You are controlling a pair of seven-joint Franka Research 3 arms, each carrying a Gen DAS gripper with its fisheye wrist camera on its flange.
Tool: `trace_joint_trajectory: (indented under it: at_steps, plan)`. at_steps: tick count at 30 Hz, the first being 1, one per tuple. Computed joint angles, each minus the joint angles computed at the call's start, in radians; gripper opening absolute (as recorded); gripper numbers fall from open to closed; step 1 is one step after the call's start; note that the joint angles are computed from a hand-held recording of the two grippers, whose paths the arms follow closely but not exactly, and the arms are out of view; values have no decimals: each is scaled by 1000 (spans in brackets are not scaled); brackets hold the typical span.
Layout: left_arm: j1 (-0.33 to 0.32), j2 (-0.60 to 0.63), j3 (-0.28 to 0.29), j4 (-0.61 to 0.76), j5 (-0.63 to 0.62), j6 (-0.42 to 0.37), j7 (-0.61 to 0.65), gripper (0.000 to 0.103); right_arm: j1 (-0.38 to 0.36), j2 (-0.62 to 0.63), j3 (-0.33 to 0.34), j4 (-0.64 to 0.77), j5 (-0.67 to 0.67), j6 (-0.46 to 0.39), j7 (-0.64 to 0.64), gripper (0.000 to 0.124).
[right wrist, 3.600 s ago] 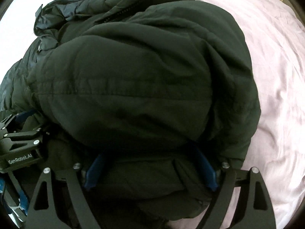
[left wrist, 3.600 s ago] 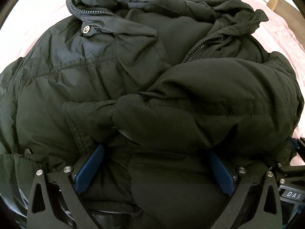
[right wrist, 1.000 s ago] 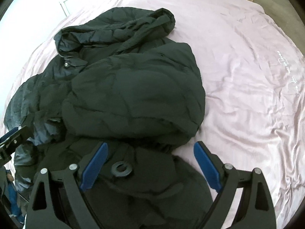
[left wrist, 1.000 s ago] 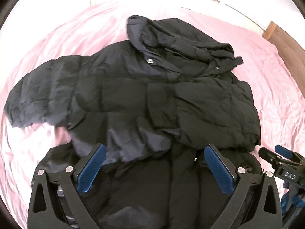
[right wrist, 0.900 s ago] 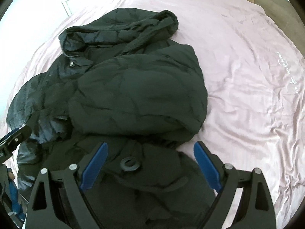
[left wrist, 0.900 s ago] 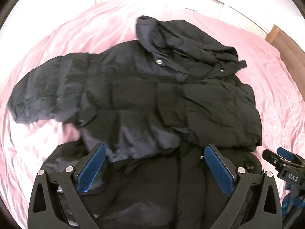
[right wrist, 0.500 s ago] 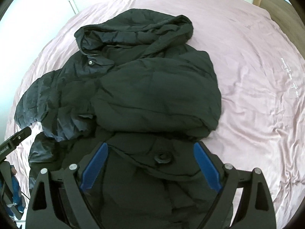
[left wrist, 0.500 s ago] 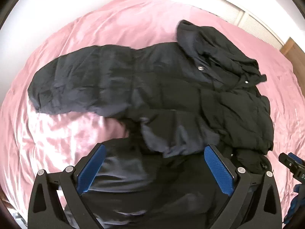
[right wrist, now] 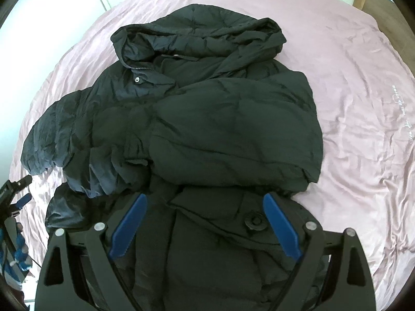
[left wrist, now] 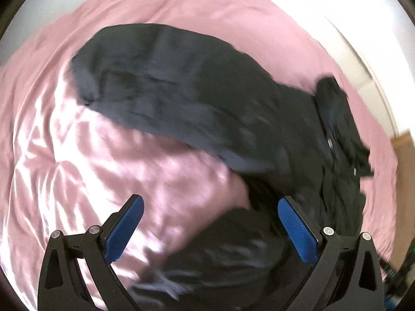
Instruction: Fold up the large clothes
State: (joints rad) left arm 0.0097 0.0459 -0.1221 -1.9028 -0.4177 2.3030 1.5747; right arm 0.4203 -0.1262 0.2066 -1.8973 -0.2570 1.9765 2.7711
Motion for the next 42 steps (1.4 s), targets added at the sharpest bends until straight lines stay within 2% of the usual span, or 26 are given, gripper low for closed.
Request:
trace_joint_trajectory:
  at_steps: [4,7,13,18,23,25,27,31,36,39,42]
  plan:
    - [49,60,27,41,-66,31,-20,102,3,25,-3,26,1,-14,-6,92]
    - [86,112,30,86,-68,53,-60,102,8,34,-6,40,0,-28,-7,92]
    - [164,216,3,158,-175,99,-82,102,13,41,-10,58,-1,-63,-1,92]
    - [222,278,-41,178,-295,128,-78,92,19,39,-10,72,-3,-98,2,92]
    - [254,325,-72,215,-372,146,-64,89,19,23,-8,67,0,-125,10,92]
    - [269,342,-85,232,-409,146,-55,83,18,17,-6,62,1,-129,17,92]
    - [281,353,-95,242,-437,137,-43,66,17,13,-4,58,4,-130,22,92]
    - [299,353,-101,250,-479,122,-15,50,18,12,0,59,10,-135,11,92]
    - [306,358,-103,281,-524,105,-14,19,18,-8,3,44,12,-122,9,92]
    - [294,348,-99,291,-511,104,-15,12,13,-28,8,26,8,-108,22,92]
    - [283,337,-95,301,-493,105,-22,10,8,-47,13,9,10,-98,26,92]
